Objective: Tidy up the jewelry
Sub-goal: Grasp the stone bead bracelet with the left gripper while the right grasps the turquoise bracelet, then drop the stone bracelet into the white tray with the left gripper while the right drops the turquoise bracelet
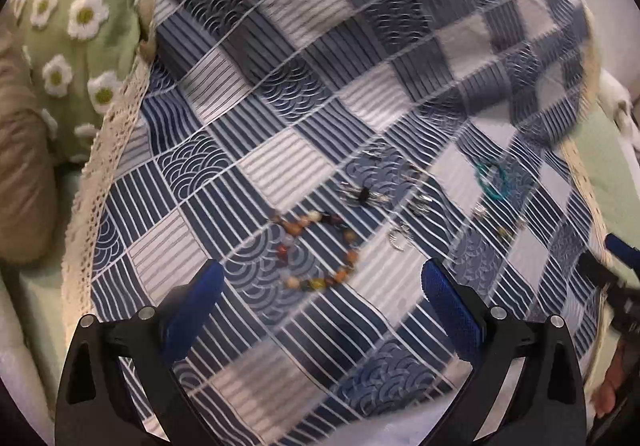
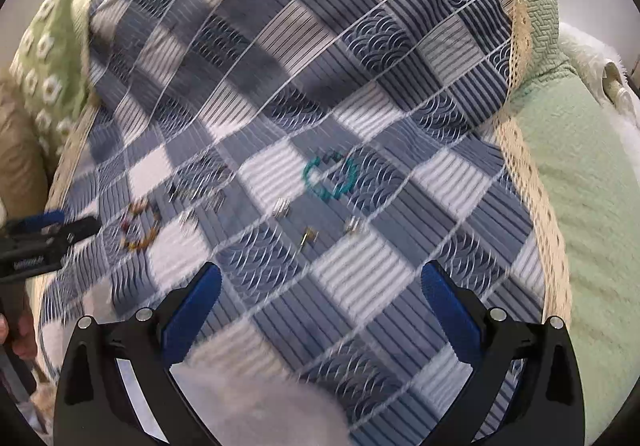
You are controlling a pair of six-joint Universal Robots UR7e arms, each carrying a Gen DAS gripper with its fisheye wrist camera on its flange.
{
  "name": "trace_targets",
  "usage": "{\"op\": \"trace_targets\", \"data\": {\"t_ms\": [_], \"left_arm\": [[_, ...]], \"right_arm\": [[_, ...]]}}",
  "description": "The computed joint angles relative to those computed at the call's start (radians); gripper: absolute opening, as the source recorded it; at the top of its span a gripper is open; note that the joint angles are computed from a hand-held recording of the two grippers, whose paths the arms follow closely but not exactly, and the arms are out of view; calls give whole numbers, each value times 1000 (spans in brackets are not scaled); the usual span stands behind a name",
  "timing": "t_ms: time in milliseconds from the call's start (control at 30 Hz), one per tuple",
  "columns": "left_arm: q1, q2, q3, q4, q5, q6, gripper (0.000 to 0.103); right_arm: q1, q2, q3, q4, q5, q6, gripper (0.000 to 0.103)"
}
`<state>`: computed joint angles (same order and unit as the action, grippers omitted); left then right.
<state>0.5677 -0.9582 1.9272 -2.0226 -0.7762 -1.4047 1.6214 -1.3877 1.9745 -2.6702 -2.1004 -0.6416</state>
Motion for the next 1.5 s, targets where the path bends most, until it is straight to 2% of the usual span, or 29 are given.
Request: {"op": "trace_targets", "data": {"t_ms": [67,133,233,333,433,533,700,767,867,933,967,1033,1067,1100,1167,1233,1300,1400,1500], "left_arm": [[34,-2,8,-20,-21,20,95],[72,0,14,-66,-54,76,95],[113,16,-10,-20,-57,103,95],[145,28,-19,-33,-79,145,94],[168,49,-25,-75,-97,220,94],[172,88,-71,48,-58,195,94],[187,91,-54,-13,-78,194,94],[183,92,-52,-9,-61,189,93],[181,91,-49,-11,-55,190,82],[177,76,-36,-9,-44,176,64],[174,66,-28,-10,-46,172,59],[173,47,-18,-6,-41,155,37],[172,42,-14,-11,-39,158,31],[169,32,-4,-22,-41,165,14],[167,18,9,-37,-49,175,13],[167,-1,32,-90,-58,198,13],[155,-45,63,-157,-65,216,13],[87,-104,89,-193,-25,237,13],[4,-150,117,-287,-25,287,13]], "right_arm": [[-11,53,-45,-11,-12,0,99],[-27,101,-103,58,-7,20,99],[-43,178,-174,75,-39,33,96],[-53,234,-231,105,-69,47,81],[-62,282,-276,113,-76,51,74],[-63,314,-294,101,-79,28,65],[-64,354,-307,108,-93,30,49],[-63,366,-304,98,-106,20,48],[-62,361,-289,78,-106,9,46],[-64,352,-286,96,-93,21,33],[-65,348,-281,93,-92,22,29],[-67,340,-271,93,-78,14,14],[-70,329,-258,81,-80,-2,12],[-66,328,-249,63,-89,-16,9],[-65,318,-227,37,-82,-22,7],[-60,297,-207,46,-59,2,7],[-49,259,-191,56,-24,-13,7],[-27,164,-159,118,60,-13,7],[5,63,-132,198,128,-25,7]]}}
